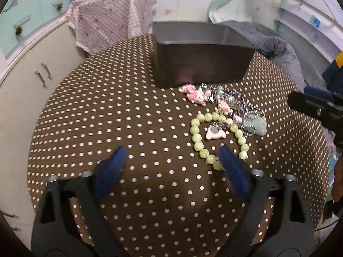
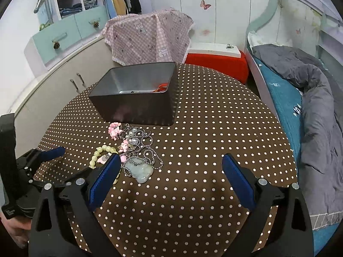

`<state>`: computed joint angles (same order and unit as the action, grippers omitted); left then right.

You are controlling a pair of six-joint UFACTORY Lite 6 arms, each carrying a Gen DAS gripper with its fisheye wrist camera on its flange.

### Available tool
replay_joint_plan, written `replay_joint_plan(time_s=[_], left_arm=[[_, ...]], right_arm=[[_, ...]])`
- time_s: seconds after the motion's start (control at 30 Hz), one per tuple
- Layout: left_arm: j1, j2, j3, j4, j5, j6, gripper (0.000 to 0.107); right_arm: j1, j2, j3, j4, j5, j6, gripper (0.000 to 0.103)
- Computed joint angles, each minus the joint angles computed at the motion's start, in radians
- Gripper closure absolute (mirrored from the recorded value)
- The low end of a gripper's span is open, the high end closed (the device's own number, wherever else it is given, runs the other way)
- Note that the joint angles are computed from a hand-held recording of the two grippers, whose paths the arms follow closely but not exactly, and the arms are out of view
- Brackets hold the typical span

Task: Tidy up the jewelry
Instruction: 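Grasp the pale green bead bracelet with the left gripper while the right grasps silver chains, then lift both held items over the grey box and release them inside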

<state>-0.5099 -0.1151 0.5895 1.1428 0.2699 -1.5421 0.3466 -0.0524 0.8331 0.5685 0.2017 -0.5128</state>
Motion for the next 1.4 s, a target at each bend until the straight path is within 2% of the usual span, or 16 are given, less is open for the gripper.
replay_joint_plan(time_s=[0.13, 0.17, 0.23, 0.3, 0.33, 0.4, 0.47, 0.57, 0.67, 0.77, 0.83, 0.87, 0.97, 1.17, 1.3, 1.4], left_arm=[[0.012, -0.013, -0.008, 0.017, -0.006, 0.038, 0.073], [0.029, -0.022, -0.01, -0.018, -0.019, 0.084, 0.077], [0.06, -0.032, -0.017, -0.056, -0.04, 0.149, 0.078], [0.057, -0.03, -0.014, -0.051, -0.025, 0.153, 0.077], [0.047, -0.024, -0.009, -0.031, -0.008, 0.131, 0.074], [0.018, 0.008, 0.014, 0.036, 0.025, 0.054, 0.066], [0.013, 0.014, 0.015, 0.073, 0.023, 0.015, 0.066], [0.035, 0.011, 0.012, 0.081, -0.015, 0.023, 0.071], [0.03, 0.012, 0.017, 0.071, -0.026, 0.048, 0.081], [0.005, 0.02, 0.027, 0.07, -0.01, 0.044, 0.086], [0.011, 0.016, 0.025, 0.061, -0.018, 0.055, 0.087], [0.019, 0.012, 0.023, 0.047, -0.03, 0.073, 0.09], [0.036, -0.008, 0.008, -0.001, -0.065, 0.124, 0.096], [0.067, -0.06, -0.019, -0.137, -0.113, 0.27, 0.097], [0.074, -0.117, -0.028, -0.31, -0.121, 0.447, 0.097], [0.079, -0.178, -0.032, -0.515, -0.111, 0.656, 0.097]], right_arm=[[0.034, 0.05, 0.03, -0.086, -0.014, 0.084, 0.012], [0.046, 0.069, 0.042, -0.104, -0.016, 0.098, 0.012], [0.062, 0.112, 0.07, -0.058, -0.006, 0.043, 0.016], [0.076, 0.164, 0.107, -0.03, 0.008, -0.002, 0.032], [0.088, 0.204, 0.135, -0.064, 0.008, 0.022, 0.036], [0.096, 0.25, 0.169, -0.066, 0.016, 0.015, 0.054], [0.096, 0.285, 0.194, 0.008, 0.024, -0.069, 0.061], [0.117, 0.297, 0.21, -0.044, 0.025, -0.051, 0.07], [0.117, 0.318, 0.242, -0.053, 0.05, -0.061, 0.071], [0.113, 0.338, 0.267, -0.044, 0.067, -0.079, 0.071], [0.109, 0.35, 0.28, -0.008, 0.078, -0.132, 0.074], [0.109, 0.359, 0.29, 0.021, 0.088, -0.167, 0.081], [0.124, 0.348, 0.293, -0.05, 0.092, -0.115, 0.086], [0.035, 0.214, 0.18, 0.363, 0.155, -0.487, 0.086], [-0.064, 0.106, 0.127, 0.53, 0.27, -0.637, 0.086], [-0.13, 0.064, 0.133, 0.585, 0.368, -0.673, 0.086]])
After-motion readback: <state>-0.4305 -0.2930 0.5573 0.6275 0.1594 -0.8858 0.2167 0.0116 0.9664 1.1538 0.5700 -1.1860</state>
